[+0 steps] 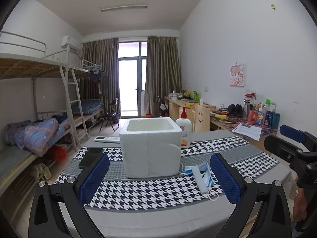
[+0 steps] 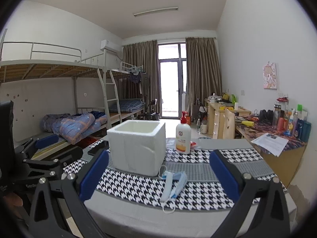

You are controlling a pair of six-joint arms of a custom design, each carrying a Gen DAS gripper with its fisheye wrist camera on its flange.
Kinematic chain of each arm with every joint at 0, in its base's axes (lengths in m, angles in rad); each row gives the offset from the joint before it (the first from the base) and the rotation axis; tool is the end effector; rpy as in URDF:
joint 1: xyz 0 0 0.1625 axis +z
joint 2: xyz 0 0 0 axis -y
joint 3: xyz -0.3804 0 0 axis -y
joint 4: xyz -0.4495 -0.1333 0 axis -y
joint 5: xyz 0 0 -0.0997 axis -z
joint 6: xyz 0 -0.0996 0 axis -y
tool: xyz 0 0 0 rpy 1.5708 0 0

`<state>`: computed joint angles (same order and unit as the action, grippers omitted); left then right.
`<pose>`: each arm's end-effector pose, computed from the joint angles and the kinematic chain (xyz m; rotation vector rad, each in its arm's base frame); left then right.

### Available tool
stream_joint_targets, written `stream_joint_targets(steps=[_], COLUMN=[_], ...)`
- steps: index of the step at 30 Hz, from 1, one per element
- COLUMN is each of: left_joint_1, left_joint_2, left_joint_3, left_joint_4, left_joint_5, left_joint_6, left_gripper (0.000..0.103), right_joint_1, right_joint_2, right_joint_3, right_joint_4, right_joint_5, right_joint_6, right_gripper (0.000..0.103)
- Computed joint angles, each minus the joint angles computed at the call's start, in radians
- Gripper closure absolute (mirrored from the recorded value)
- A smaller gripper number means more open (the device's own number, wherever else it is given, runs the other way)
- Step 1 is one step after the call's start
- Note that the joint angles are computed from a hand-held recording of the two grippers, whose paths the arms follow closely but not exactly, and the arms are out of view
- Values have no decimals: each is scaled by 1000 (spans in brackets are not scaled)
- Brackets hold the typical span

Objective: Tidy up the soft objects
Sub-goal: 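Withdraw both grippers from the box back toward the remaining items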

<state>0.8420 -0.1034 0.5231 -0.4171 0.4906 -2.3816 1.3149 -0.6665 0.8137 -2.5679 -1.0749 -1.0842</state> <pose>-0.3915 -0.7706 -0.0812 0.3697 1.7742 -1.5366 -0.0467 -0.8925 0.3488 1.3457 -2.3062 1.3579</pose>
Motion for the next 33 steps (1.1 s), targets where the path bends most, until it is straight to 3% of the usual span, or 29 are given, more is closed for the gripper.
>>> stream_joint_targets(steps=[13,23,26,33], left_joint_1=[1,34,46,72], left_joint_2=[-39,-36,-24,61], left_joint_3=[153,186,174,31], left_joint_4=[-105,-204,-208,-65], left_joint_5=[8,38,54,98], left_joint_6=[-58,-21,-9,-70], left_gripper=[1,1,1,1], right_joint_1=[-43,-54,-56,-53], right_joint_2=[-68,-8,16,76], right_joint_3=[142,107,81,8], right_joint_4=[-90,-139,-133,-110], right_joint_5=[30,28,8,-52], right_joint_6=[-20,-13,-9,3], right_gripper=[0,0,0,0])
